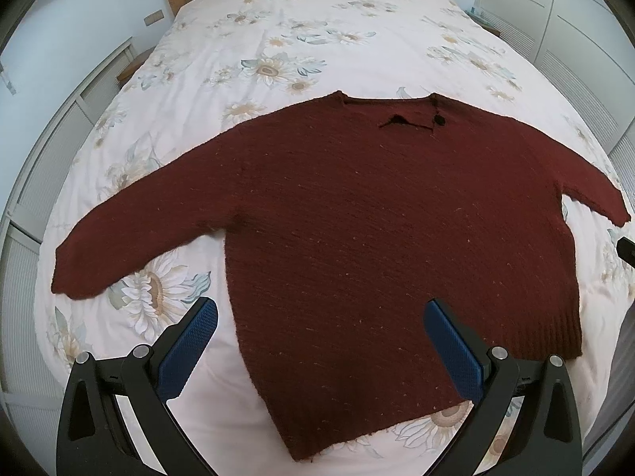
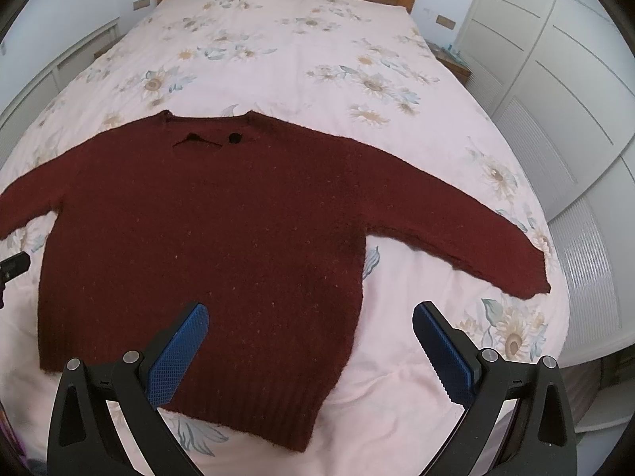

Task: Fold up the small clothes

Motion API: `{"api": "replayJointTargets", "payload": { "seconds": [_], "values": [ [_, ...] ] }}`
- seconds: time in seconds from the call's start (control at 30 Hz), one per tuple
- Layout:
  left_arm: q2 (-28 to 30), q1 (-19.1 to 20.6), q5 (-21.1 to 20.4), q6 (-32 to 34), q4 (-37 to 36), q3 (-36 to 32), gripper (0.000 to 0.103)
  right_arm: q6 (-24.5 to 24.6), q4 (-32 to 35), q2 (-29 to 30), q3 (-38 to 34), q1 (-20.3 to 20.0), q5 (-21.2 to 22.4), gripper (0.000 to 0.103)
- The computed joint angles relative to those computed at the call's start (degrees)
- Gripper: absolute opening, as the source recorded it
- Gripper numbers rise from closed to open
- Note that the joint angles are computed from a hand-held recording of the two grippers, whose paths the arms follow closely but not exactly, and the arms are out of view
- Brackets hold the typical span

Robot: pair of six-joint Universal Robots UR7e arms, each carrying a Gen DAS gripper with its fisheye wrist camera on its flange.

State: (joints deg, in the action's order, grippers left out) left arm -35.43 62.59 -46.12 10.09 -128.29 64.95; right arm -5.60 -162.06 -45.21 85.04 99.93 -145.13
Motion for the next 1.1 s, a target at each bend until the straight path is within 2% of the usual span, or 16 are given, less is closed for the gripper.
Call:
{"api": "replayJointTargets", "payload": {
  "seconds": [0.2,0.43,0.63,0.8,0.9,0.97,1.03,1.1],
  "values": [
    [2.06,0.59,-0.93,-0.23,1.62,-3.93,0.102,-3.36,-6.59,-0.56,-0.02,-2.82,0.68,0.103],
    [6.59,1.02,0.31,3.41,2.18,-10.82,0.102,0.41,-6.86,-5.24,-0.52,-10.51,1.71,0.103],
    [12.1,1.85,1.19,4.15,7.22,-20.1,0.102,9.05,-2.62,-8.03,-2.67,-19.27,2.31,0.103],
    [15.57,2.34,1.34,4.11,9.57,-25.77,0.102,16.86,-1.14,-9.32,-3.41,-26.15,5.18,0.103],
    [17.4,2.49,2.21,3.89,11.09,-28.51,0.102,21.91,1.58,-10.01,-3.38,-28.94,7.5,0.103],
    [18.27,2.66,2.35,3.93,11.92,-29.74,0.102,24.0,1.22,-10.77,-2.57,-30.99,10.96,0.103],
    [18.75,2.88,2.29,4.79,11.46,-30.02,0.102,25.13,-0.27,-11.15,-1.75,-31.96,13.32,0.103],
    [19.51,3.15,2.49,4.63,12.51,-31.07,0.102,25.36,-1.26,-11.32,-1.56,-32.17,13.77,0.103]
  ]
}}
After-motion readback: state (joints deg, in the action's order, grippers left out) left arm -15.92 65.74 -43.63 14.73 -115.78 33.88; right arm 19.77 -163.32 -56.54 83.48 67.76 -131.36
